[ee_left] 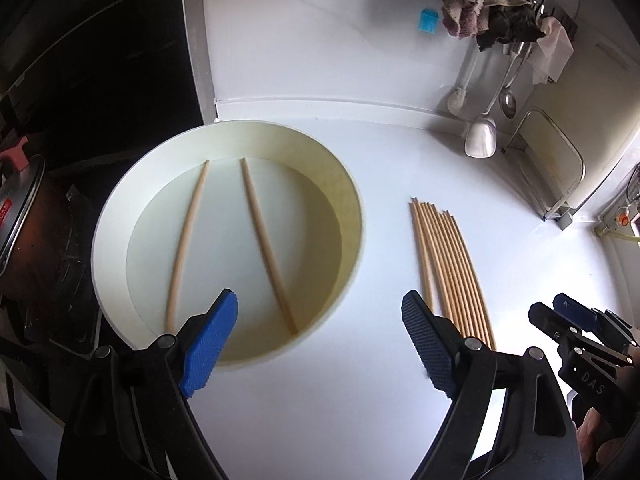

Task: Organize utensils
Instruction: 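Move both open tools back to the chopstick bundle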

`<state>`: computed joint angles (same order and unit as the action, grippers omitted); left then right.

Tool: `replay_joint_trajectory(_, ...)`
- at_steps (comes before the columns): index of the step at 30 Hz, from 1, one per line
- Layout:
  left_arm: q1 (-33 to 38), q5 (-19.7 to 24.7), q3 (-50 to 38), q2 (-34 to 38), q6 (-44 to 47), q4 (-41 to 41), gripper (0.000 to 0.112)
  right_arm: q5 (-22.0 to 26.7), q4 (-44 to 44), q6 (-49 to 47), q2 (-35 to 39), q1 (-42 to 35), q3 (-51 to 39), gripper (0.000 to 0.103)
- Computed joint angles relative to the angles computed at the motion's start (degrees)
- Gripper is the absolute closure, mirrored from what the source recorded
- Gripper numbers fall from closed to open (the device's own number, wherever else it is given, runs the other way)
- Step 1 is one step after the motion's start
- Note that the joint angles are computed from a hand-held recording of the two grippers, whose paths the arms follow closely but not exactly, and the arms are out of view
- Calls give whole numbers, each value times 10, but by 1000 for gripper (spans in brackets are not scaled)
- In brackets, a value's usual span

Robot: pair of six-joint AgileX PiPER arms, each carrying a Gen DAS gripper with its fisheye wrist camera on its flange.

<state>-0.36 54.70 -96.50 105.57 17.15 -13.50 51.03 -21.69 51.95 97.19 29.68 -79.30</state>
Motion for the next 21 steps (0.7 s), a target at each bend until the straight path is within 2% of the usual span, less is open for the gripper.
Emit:
replay_joint_trajectory(5,-75,-53,89,-54,-97,74,27,-61,23,-66,-66,-59,110,53)
replay_joint_trajectory(10,-137,-91,150,-74,-196,149,26,-123,77,-152,-83,-117,177,53)
replay_joint_trajectory(14,-173,-118,162,-57,-247,192,26,-160,101,-184,-74,-142,199,53)
replay_joint_trajectory(18,-195,-175,174,-28,-284,233,26,-202,53,-145,-56,-139,215,53)
replay_joint_trajectory(21,-198,-202,171,2,-309,250,26,-235,64,-152,-33,-146,218,53)
